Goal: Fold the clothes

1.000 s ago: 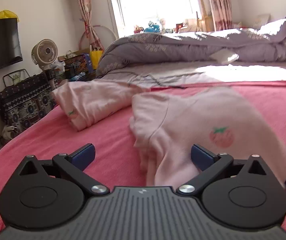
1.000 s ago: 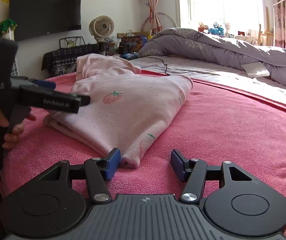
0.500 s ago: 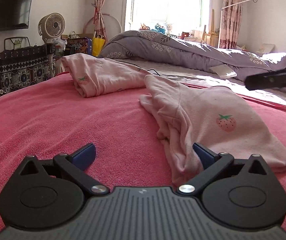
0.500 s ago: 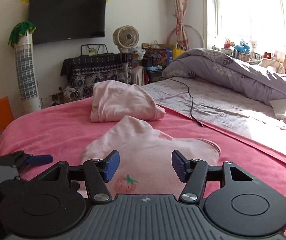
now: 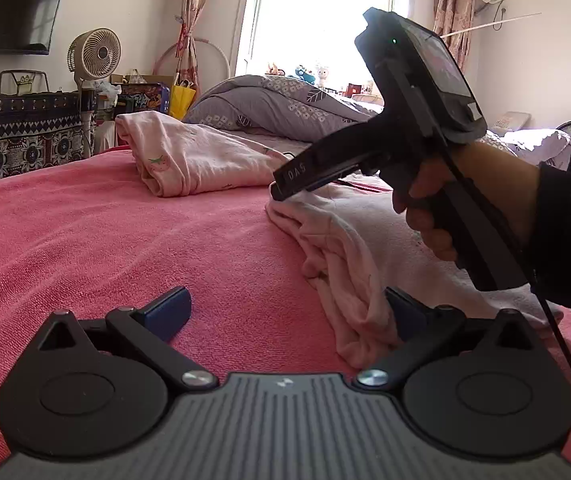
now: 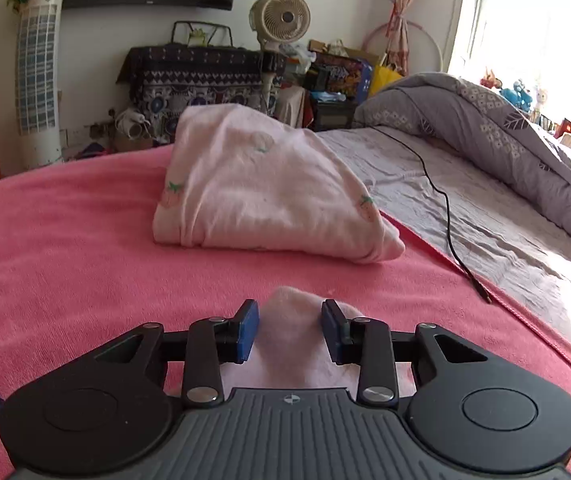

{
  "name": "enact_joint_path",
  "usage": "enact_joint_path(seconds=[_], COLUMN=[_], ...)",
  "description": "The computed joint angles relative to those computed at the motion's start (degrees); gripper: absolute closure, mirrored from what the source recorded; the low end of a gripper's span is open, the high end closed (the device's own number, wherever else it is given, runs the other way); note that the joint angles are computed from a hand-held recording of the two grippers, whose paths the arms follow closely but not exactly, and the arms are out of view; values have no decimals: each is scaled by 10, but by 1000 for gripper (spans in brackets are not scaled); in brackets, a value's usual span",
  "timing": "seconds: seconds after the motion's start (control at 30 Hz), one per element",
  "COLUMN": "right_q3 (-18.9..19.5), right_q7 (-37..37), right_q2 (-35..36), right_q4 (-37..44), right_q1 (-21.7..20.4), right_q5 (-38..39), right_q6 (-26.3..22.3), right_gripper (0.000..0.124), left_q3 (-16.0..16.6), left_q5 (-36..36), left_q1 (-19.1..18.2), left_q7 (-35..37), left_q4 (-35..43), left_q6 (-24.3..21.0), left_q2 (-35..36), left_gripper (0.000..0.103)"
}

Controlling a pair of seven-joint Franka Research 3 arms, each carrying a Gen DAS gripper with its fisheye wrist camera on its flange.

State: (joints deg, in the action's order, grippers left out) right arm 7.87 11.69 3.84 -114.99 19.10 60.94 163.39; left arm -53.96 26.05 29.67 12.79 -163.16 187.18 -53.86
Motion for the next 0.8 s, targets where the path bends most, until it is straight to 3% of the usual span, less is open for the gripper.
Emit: enact_joint_path(seconds=[0.07, 0.13, 0.23, 0.3, 0.4, 0.5, 0.6, 0.7, 0.8], right_q3=[-23, 6, 7, 6, -18, -53, -80, -83, -79], right_q7=[121, 99, 91, 56, 2, -27, -50, -22, -123], right_q2=[29, 45, 34, 12, -37, -86, -106, -85, -65], right_q4=[26, 28, 19, 15, -7, -42, -67, -71, -83], right_q1=[11, -11, -7, -22, -43, -54, -62, -69, -67], right_q5=[-94, -91, -107, -76, 38, 88, 119, 87, 171], right_q6=[-40, -27, -17, -53, -118, -142, -137, -115, -86], right_gripper=[85, 82, 82, 79, 68, 68, 68, 66, 61], left_q3=[0, -1, -3, -6, -6, -7, -8, -10, -13], left_q5=[0, -2, -5, -8, -10, -11, -9, -8, -5], left_q1=[0, 1, 3, 4, 2, 1, 3, 6, 8], left_q7=[-1, -1, -1, 0, 1, 0, 0, 0, 1], left_q4=[-1, -3, -5, -5, -6, -6, -4, -3, 0], left_q6=[3, 8, 13, 13, 11, 9, 7, 8, 3], left_q2=[0, -1, -2, -4, -5, -7, -7, -6, -7], left_gripper=[1, 1, 1, 0, 0, 0, 0, 0, 0])
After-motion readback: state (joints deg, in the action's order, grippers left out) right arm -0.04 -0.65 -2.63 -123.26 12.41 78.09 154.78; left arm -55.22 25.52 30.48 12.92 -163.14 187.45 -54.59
